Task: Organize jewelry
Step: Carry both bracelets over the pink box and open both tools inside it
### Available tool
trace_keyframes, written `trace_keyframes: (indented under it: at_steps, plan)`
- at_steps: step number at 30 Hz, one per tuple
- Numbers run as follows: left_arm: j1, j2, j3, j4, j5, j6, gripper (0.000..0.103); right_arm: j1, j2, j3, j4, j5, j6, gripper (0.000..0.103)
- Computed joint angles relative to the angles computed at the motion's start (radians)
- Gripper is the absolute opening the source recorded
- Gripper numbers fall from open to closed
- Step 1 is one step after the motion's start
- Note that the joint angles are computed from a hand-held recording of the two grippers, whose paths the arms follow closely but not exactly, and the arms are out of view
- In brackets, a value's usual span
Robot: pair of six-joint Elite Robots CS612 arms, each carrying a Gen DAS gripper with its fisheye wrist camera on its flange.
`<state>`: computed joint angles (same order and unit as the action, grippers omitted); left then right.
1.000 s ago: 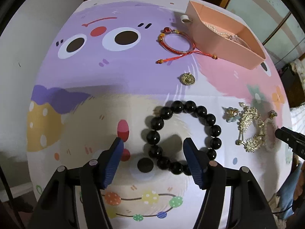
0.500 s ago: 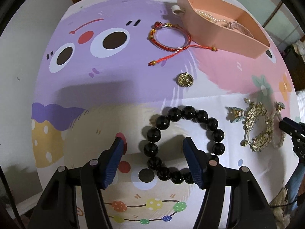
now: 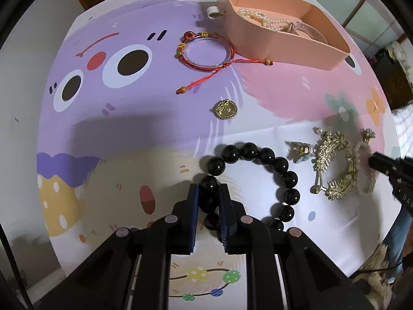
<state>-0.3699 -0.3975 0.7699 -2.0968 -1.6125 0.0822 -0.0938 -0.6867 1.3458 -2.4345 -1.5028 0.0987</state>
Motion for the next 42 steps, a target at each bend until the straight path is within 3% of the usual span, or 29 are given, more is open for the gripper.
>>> trace_keyframes:
  at_steps: [6,13,24,34,42]
  plan:
    - [-0.002,-0.017,0.032,-0.039,-0.013,-0.042,0.012,-0.01,-0.015,0.027,-0.03,0.027,0.015,0.007]
    - [-0.008,-0.088,0.137,-0.161,-0.044,-0.068,0.012,-0.006,-0.05,0.068,-0.097,0.048,0.03,0.007]
    - [0.015,-0.205,0.279,-0.327,-0.107,-0.027,0.012,0.001,-0.097,0.091,-0.215,0.082,0.015,0.007]
    - [0.02,-0.23,0.264,-0.409,-0.113,-0.013,0.012,0.01,-0.122,0.06,-0.289,0.06,-0.014,0.007]
    - [0.014,-0.22,0.214,-0.448,-0.093,-0.008,0.013,0.014,-0.117,0.001,-0.316,0.043,-0.029,0.007]
